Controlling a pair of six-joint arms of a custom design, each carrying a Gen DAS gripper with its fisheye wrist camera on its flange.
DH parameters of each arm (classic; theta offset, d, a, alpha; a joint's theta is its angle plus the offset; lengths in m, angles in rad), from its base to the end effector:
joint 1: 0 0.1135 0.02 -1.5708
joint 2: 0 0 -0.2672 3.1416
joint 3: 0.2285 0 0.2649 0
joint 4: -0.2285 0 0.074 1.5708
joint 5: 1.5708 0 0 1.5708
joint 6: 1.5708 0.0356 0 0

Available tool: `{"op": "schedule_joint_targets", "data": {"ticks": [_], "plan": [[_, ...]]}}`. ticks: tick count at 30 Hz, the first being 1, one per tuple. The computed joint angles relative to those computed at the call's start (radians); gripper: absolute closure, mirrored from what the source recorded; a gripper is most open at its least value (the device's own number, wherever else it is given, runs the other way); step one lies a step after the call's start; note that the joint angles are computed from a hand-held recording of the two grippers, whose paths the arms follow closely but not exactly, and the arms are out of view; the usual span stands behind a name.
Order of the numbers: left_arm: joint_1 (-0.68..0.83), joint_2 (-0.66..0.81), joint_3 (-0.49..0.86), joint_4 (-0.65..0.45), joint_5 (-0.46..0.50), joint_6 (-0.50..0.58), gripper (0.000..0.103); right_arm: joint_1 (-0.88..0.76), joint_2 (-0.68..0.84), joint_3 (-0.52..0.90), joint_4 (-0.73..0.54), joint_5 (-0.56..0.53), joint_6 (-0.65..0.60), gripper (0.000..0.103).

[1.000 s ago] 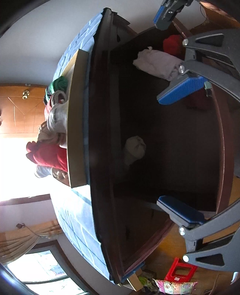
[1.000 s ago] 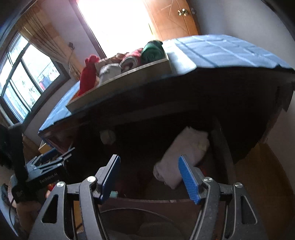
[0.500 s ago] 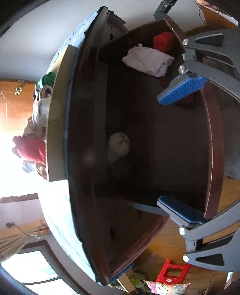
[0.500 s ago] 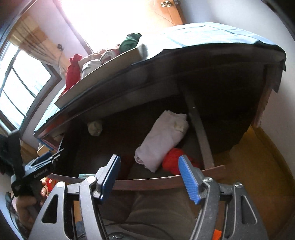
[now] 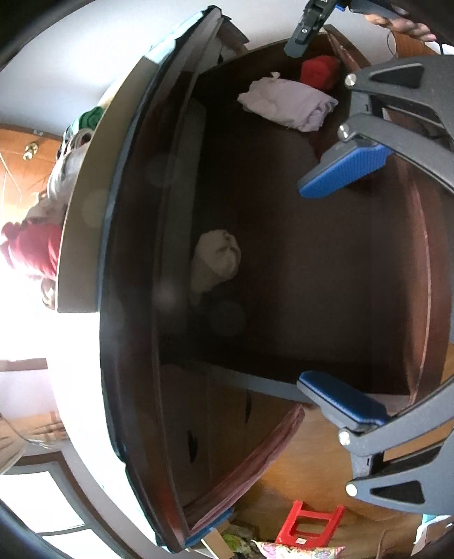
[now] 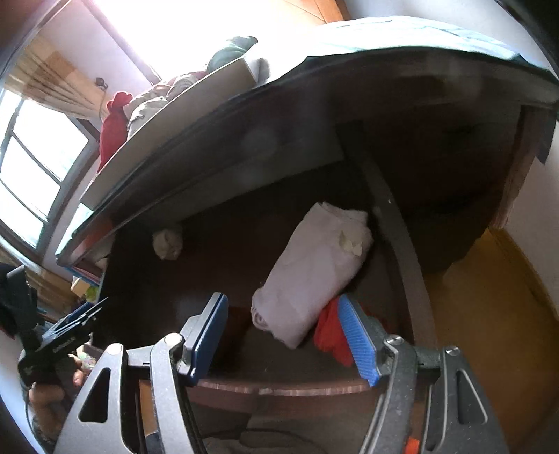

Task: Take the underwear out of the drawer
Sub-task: 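Close the right tool on the folded white cloth in the drawer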

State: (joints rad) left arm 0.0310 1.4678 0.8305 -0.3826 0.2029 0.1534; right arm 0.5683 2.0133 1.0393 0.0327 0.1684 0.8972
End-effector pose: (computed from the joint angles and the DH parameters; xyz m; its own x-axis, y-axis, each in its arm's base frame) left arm 0.2927 0.0019 0.1812 -0.8302 0.1240 -0.5435 0.2043 0.9748 -0.0897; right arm 0.3347 0.2066 0.0871 -0.7747 0.4196 -0.4731 0.2534 0.8915 0.3756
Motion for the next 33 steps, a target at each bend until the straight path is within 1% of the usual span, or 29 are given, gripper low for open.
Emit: {"op": "schedule_joint_targets", "data": {"ticks": [4, 7, 11, 14, 15, 20, 22, 24, 26, 28, 29, 31, 33], "plan": [[0.007, 0.026, 0.026, -0.008, 0.025, 0.021, 0.002, -0.033, 0.022, 0.013, 0.012, -0.048, -0.007, 0.035], [-0.013, 0.045, 0.045, 0.001, 0.005, 0.026, 0.002, -0.07, 0.006, -0.021, 0.069, -0.121, 0.008, 0.035], [-0.054, 0.085, 0.089, -0.003, -0.01, 0.025, 0.002, -0.114, 0.035, 0.004, 0.073, -0.22, 0.019, 0.035], [-0.083, 0.119, 0.123, -0.035, -0.013, 0.036, 0.002, -0.117, 0.076, 0.09, -0.014, -0.238, -0.011, 0.035], [-0.096, 0.129, 0.133, -0.05, -0.013, 0.052, 0.002, -0.118, 0.088, 0.114, -0.037, -0.244, -0.017, 0.035], [-0.181, 0.143, 0.136, -0.072, -0.039, 0.172, 0.002, -0.124, 0.174, 0.294, -0.251, -0.239, -0.044, 0.035], [-0.203, 0.149, 0.137, -0.076, -0.051, 0.196, 0.002, -0.128, 0.21, 0.363, -0.322, -0.25, -0.059, 0.035], [-0.216, 0.159, 0.14, -0.078, -0.058, 0.205, 0.002, -0.134, 0.251, 0.429, -0.382, -0.271, -0.079, 0.035], [-0.216, 0.169, 0.145, -0.08, -0.057, 0.208, 0.002, -0.142, 0.315, 0.511, -0.452, -0.315, -0.089, 0.035], [-0.197, 0.177, 0.153, -0.088, -0.054, 0.214, 0.002, -0.158, 0.372, 0.561, -0.484, -0.376, -0.059, 0.035], [-0.181, 0.189, 0.166, -0.094, -0.05, 0.209, 0.002, -0.166, 0.396, 0.573, -0.481, -0.401, -0.042, 0.035], [-0.156, 0.218, 0.198, -0.115, -0.04, 0.184, 0.002, -0.17, 0.42, 0.588, -0.476, -0.395, -0.03, 0.035], [-0.122, 0.254, 0.24, -0.142, -0.011, 0.138, 0.002, -0.173, 0.429, 0.605, -0.469, -0.39, -0.028, 0.035]]}}
